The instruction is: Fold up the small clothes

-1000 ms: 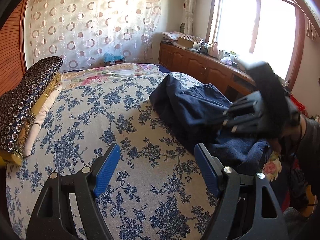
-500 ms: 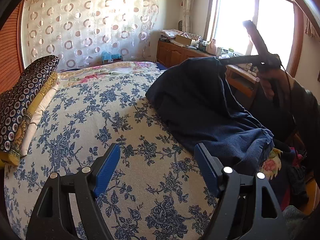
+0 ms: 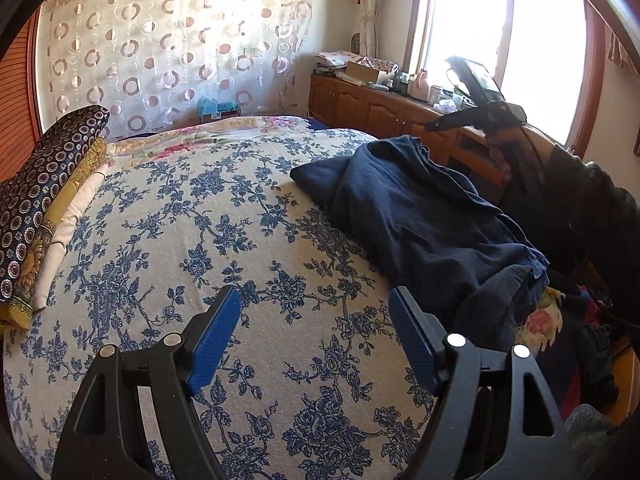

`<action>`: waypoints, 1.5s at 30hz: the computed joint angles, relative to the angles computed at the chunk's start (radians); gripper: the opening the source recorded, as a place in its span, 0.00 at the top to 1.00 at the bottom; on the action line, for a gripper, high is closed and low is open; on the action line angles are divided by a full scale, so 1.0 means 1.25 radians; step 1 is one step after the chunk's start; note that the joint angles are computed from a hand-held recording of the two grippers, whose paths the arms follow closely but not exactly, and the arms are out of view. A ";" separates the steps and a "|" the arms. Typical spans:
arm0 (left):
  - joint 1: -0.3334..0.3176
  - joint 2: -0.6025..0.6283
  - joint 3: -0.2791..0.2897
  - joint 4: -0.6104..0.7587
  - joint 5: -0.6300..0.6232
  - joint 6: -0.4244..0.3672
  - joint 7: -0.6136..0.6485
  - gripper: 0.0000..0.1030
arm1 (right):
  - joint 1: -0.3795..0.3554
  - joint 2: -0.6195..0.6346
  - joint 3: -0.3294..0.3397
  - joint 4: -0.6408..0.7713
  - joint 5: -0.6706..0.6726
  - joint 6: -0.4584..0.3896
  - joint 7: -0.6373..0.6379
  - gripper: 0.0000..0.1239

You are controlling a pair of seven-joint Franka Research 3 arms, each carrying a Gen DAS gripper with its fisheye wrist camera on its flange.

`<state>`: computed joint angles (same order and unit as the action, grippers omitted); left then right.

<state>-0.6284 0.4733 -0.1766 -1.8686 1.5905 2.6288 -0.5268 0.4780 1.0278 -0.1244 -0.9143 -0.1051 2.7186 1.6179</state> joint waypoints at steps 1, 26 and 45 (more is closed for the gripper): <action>0.000 0.001 0.000 0.001 0.001 0.002 0.000 0.25 | -0.001 -0.008 0.005 -0.013 0.004 -0.004 0.003 0.81; -0.028 0.057 0.025 0.063 -0.045 0.045 0.061 0.25 | -0.158 -0.201 0.280 -0.387 0.346 0.135 -0.498 0.97; -0.070 0.147 0.042 0.187 -0.069 0.177 0.138 0.36 | -0.502 -0.398 0.595 -1.004 0.298 0.546 -0.522 0.62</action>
